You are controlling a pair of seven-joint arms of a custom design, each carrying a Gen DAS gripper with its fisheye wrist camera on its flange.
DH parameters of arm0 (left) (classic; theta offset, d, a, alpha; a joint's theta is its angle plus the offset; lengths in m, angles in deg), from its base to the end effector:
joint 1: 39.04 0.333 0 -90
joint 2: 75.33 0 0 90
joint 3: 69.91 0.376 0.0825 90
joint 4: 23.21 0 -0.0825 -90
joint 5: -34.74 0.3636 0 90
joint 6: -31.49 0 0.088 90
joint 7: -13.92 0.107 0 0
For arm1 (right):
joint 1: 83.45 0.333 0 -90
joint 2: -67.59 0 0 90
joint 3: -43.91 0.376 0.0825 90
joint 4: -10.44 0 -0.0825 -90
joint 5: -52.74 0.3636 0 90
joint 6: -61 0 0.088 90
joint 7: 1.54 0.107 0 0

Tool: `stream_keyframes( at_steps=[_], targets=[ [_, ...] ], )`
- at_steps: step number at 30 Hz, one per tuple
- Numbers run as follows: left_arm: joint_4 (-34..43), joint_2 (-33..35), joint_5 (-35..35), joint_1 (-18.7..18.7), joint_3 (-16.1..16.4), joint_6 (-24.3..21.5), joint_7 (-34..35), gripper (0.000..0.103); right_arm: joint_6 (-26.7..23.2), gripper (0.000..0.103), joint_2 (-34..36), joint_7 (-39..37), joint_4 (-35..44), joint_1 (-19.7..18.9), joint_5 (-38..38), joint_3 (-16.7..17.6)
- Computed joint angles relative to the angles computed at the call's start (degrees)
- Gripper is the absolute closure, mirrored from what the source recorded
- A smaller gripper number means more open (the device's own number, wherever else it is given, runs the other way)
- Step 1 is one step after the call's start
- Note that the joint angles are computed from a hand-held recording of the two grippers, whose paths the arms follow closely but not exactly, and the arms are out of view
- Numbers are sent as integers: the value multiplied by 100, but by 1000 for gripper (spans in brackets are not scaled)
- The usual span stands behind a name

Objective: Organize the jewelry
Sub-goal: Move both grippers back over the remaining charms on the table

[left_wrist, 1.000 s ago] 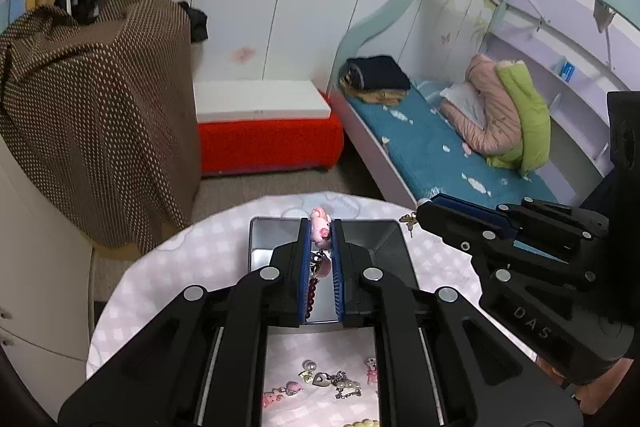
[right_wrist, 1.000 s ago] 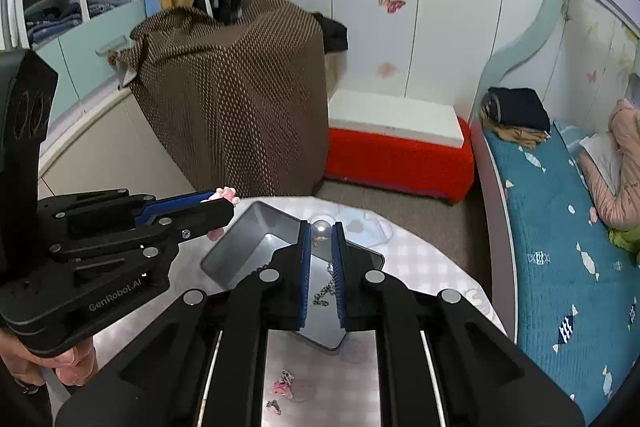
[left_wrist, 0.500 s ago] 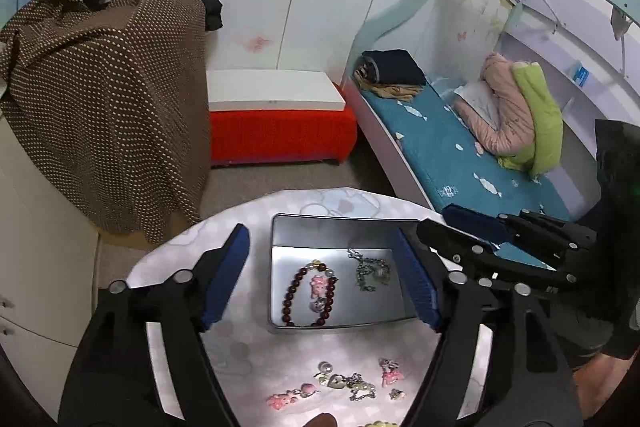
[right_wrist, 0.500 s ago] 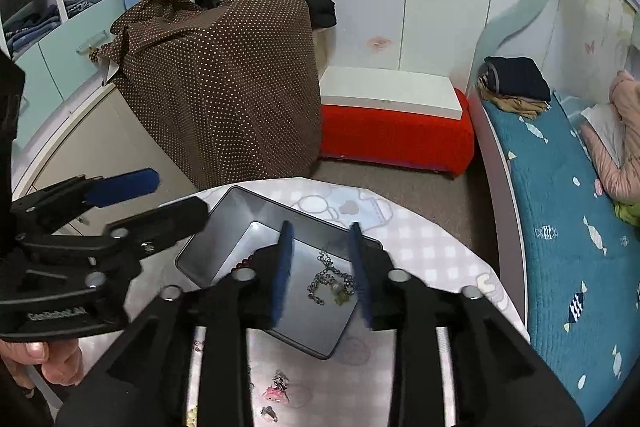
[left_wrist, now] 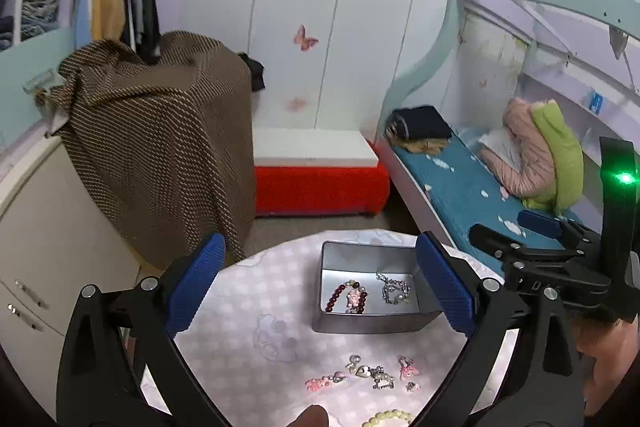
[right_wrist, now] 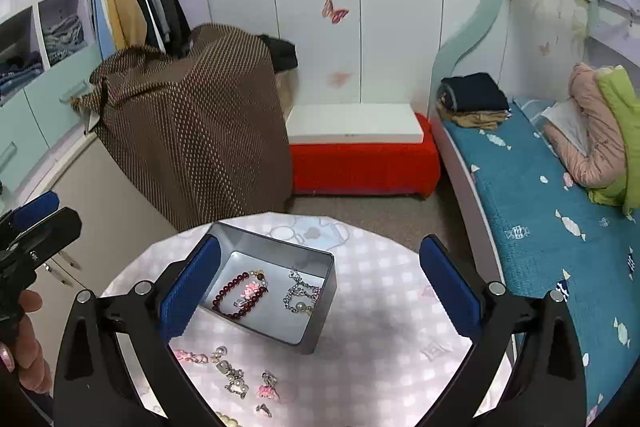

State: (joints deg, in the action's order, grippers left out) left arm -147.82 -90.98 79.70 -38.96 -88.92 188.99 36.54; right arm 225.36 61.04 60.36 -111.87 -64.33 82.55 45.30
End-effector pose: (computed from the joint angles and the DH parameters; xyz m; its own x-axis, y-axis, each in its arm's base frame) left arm 0.4456 -0.2068 0.6505 0.1437 -0.9829 0.1150 -0.5254 -0.1742 -0.8328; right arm 0.5130 0.1630 0.6209 0.4359 -0.8952 -0.0930 -0.6000 -0.2121 -0.7714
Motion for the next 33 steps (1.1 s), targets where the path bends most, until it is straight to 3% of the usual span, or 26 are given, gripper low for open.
stream_keyframes(
  at_steps=[10, 22, 33],
  targets=[
    [-218, -776, 395, 219, -405, -388, -545, 7, 497, 7, -797, -191, -533, 354, 371, -268],
    [-872, -1610, 224, 253, -773, -642, -831, 7, 911, 7, -1763, 189, -1554, 927, -164, -637],
    [-1568, -1760, -192, 128, -967, -581, -825, 7, 772, 7, -1972, 780, -2218, 809, -872, -609]
  ],
)
